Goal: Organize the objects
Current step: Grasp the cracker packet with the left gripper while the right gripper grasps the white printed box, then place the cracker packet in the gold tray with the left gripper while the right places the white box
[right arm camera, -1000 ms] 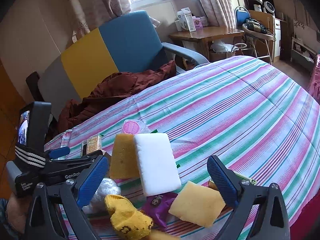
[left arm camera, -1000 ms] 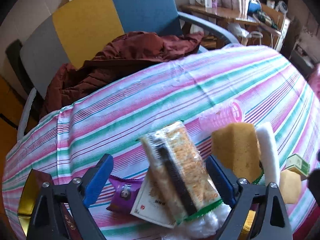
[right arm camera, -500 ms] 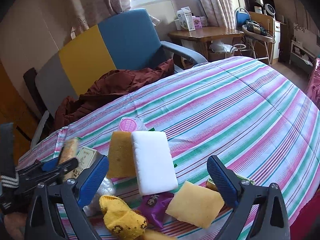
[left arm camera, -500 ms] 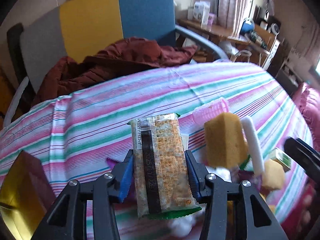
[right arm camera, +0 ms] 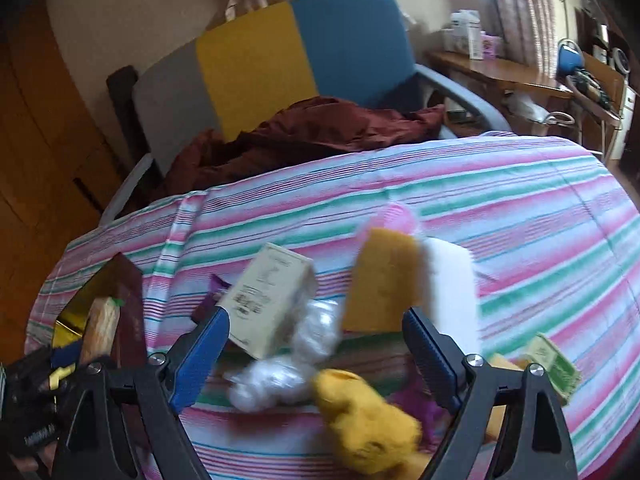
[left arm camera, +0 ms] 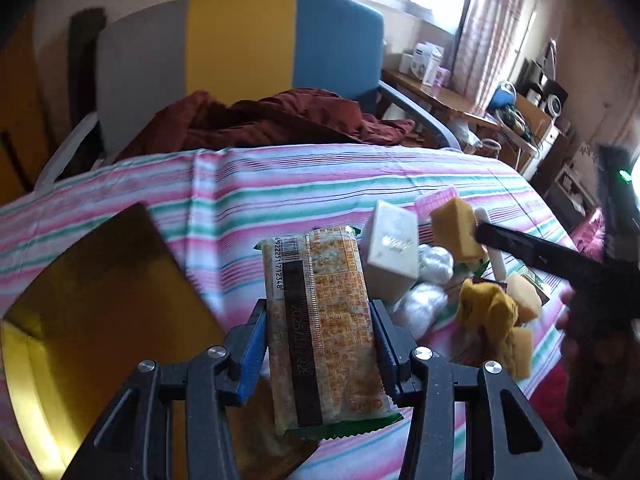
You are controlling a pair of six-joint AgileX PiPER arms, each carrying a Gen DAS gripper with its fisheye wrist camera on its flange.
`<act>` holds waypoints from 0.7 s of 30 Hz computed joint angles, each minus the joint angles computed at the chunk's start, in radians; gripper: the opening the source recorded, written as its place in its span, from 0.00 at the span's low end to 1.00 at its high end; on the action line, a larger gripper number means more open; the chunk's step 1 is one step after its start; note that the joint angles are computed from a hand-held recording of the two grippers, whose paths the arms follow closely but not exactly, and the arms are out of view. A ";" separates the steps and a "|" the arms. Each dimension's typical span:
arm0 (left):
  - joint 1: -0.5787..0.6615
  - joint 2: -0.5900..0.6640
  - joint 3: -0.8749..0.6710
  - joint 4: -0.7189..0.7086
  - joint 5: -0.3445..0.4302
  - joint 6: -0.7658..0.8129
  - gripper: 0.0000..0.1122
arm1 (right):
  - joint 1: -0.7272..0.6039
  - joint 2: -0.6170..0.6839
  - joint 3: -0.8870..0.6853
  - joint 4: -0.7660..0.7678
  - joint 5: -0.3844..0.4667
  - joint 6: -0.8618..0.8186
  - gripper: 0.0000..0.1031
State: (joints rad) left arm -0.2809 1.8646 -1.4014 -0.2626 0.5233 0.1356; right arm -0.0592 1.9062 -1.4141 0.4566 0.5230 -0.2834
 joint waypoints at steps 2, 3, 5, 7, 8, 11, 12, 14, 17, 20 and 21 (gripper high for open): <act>0.037 -0.049 0.077 -0.057 -0.029 0.061 0.44 | 0.048 0.055 -0.080 -0.096 0.022 0.099 0.88; 0.053 -0.071 0.111 -0.084 -0.041 0.089 0.44 | 0.076 0.106 -0.154 -0.176 0.058 0.181 0.88; 0.085 -0.112 0.171 -0.138 -0.060 0.145 0.44 | 0.106 0.199 -0.288 -0.279 0.130 0.289 0.88; 0.122 -0.148 0.221 -0.192 -0.067 0.200 0.44 | 0.133 0.302 -0.437 -0.353 0.217 0.371 0.87; 0.143 -0.164 0.244 -0.223 -0.068 0.232 0.44 | 0.145 0.361 -0.525 -0.381 0.275 0.403 0.87; 0.199 -0.204 0.298 -0.273 -0.073 0.287 0.44 | 0.156 0.475 -0.689 -0.398 0.396 0.410 0.68; 0.213 -0.212 0.311 -0.288 -0.074 0.304 0.44 | 0.154 0.486 -0.699 -0.389 0.406 0.413 0.65; 0.251 -0.229 0.338 -0.330 -0.076 0.346 0.44 | 0.154 0.448 -0.630 -0.387 0.358 0.410 0.50; 0.301 -0.250 0.381 -0.367 -0.083 0.378 0.44 | 0.148 0.350 -0.490 -0.378 0.260 0.408 0.50; 0.343 -0.257 0.419 -0.384 -0.094 0.401 0.44 | 0.149 0.235 -0.348 -0.371 0.165 0.385 0.50; 0.354 -0.262 0.432 -0.384 -0.099 0.399 0.44 | 0.154 0.211 -0.330 -0.373 0.153 0.383 0.50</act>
State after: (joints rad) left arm 0.0726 1.6026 -0.9695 -0.6463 0.4246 0.5343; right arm 0.0952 2.1170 -1.7442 0.0836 0.6762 0.0996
